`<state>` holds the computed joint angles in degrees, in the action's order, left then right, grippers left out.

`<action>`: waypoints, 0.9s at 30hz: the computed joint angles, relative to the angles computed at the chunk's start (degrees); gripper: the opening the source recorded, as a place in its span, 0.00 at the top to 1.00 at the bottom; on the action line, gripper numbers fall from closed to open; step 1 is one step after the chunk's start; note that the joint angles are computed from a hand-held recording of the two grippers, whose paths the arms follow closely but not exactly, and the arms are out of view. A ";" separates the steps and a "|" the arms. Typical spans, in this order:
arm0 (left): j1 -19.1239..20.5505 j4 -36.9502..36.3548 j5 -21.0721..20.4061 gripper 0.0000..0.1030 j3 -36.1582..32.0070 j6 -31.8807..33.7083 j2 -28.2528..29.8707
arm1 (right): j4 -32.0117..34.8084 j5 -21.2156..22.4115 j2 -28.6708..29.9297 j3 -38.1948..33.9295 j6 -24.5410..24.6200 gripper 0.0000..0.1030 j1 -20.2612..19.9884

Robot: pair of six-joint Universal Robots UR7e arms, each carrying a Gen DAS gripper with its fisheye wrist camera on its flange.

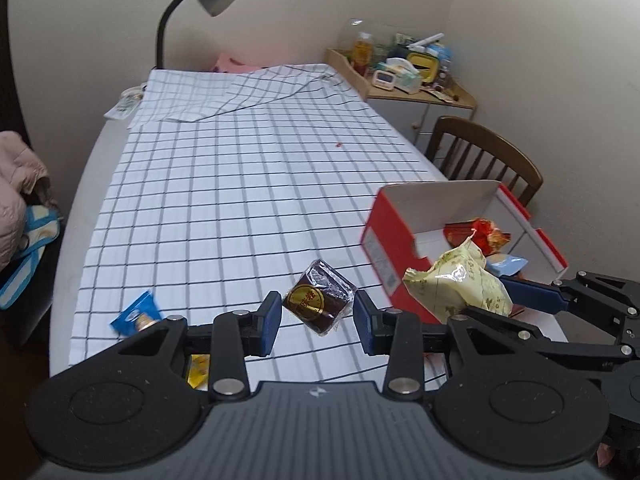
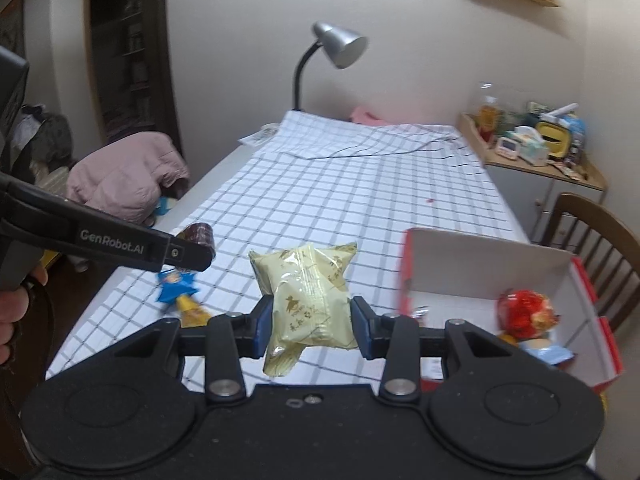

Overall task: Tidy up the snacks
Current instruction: 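Carry the chocolate and pale yellow packet into the red shoebox, open both tools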

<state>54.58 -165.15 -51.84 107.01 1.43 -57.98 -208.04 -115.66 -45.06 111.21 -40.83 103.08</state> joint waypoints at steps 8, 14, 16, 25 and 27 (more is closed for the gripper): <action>-2.04 0.93 -2.09 0.63 -5.08 1.53 5.82 | -1.09 -1.09 -3.18 -0.04 -0.59 0.62 -2.41; -2.94 3.48 -3.60 0.63 -9.71 1.71 10.65 | 2.64 -2.84 -5.88 -0.56 1.12 0.62 -4.34; -3.10 4.89 -3.98 0.63 -11.50 1.48 12.31 | 4.60 -3.53 -6.94 -0.86 1.95 0.62 -5.02; -3.66 11.61 -3.84 0.63 -19.72 -0.67 19.14 | 10.02 -3.85 -10.50 -2.03 3.54 0.62 -8.10; -3.84 12.79 -3.60 0.63 -21.64 -1.03 20.70 | 11.00 -3.82 -10.97 -2.47 3.79 0.62 -8.74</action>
<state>50.74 -152.36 -55.43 85.37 0.39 -37.28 -197.04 -119.48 -56.03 108.74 -37.04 94.33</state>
